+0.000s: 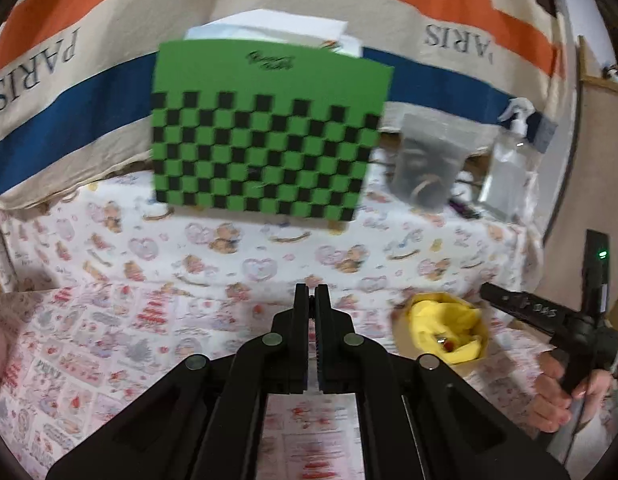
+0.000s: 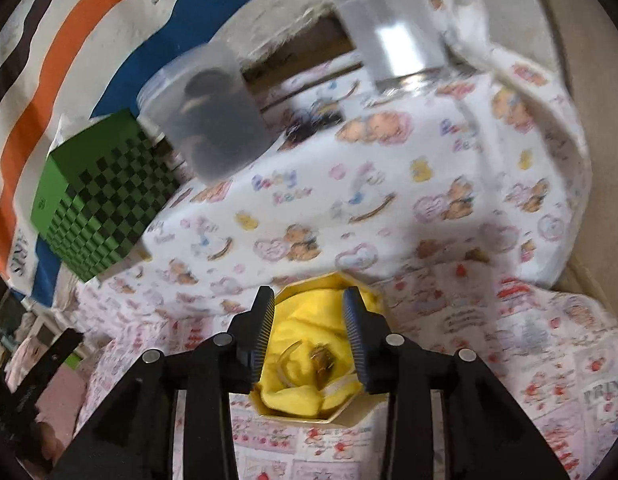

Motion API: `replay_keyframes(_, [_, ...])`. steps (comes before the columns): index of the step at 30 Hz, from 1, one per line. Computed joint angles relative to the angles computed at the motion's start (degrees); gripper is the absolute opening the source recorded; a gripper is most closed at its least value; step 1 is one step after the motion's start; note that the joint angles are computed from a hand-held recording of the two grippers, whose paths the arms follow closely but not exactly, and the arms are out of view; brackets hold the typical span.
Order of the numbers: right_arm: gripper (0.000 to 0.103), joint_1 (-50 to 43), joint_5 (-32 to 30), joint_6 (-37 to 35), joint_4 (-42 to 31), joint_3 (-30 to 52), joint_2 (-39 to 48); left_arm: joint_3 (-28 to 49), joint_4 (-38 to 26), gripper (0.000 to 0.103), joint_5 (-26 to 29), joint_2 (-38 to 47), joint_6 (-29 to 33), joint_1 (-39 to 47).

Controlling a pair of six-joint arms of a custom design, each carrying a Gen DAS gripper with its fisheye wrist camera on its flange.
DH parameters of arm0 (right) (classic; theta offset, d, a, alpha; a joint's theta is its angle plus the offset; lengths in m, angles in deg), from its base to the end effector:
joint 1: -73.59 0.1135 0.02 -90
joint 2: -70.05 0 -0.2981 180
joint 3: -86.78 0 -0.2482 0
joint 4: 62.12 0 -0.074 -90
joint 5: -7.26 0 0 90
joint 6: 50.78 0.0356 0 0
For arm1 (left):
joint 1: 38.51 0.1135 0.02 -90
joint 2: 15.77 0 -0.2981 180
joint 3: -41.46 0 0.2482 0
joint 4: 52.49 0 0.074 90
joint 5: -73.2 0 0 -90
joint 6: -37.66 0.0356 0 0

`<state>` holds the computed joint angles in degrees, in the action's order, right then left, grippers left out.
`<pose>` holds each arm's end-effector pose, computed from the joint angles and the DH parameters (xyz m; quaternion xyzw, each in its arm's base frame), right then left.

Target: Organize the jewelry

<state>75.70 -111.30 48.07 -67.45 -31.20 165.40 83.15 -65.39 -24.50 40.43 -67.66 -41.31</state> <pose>0.3365 0.0294 0.2082 -0.0553 0.8782 0.2614 0.3967 0.1915 -0.0046 0.2487 -0.1276 0.8437 -0.0250 0.5208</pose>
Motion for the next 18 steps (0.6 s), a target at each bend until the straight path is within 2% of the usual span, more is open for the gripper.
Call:
replay_keyframes(1, [0.038,-0.5,-0.2,0.0,-0.2,0.0,-0.3,0.9,-0.6,0.002,1.5,0.6,-0.2,-0.2])
replay_keyframes(3, [0.038,-1.2,0.2,-0.1,-1.7,0.7,-0.7,2.8,-1.5,0.002,0.4,2.3,-1.2,-2.2])
replay_keyframes(6, [0.044,-2.2,1.8,0.0,-1.9,0.7,-1.5,5.8,-1.6,0.002,0.0,6.1,-1.8,-5.8])
replay_keyframes(10, [0.051,-4.0,0.1,1.0,-2.5,1.1,-0.6,11.7,-1.6,0.002,0.7,14.5,-3.3,-9.4])
replay_keyframes(12, [0.051,-4.3,0.4,1.4,-3.3,1.6,0.4,14.4,-1.8,0.002,-1.6,18.6,-3.1,-11.7])
replay_keyframes(16, [0.051,-5.6,-0.8,3.4,-4.1,2.6,2.5,18.2,-1.1,0.002,0.1,25.1,-4.0,-14.1])
replay_keyframes(18, [0.051,-6.1,-0.1,4.0,-4.0,2.7,2.6,18.8,-0.2,0.002,-0.9,27.0,-5.4,-15.0])
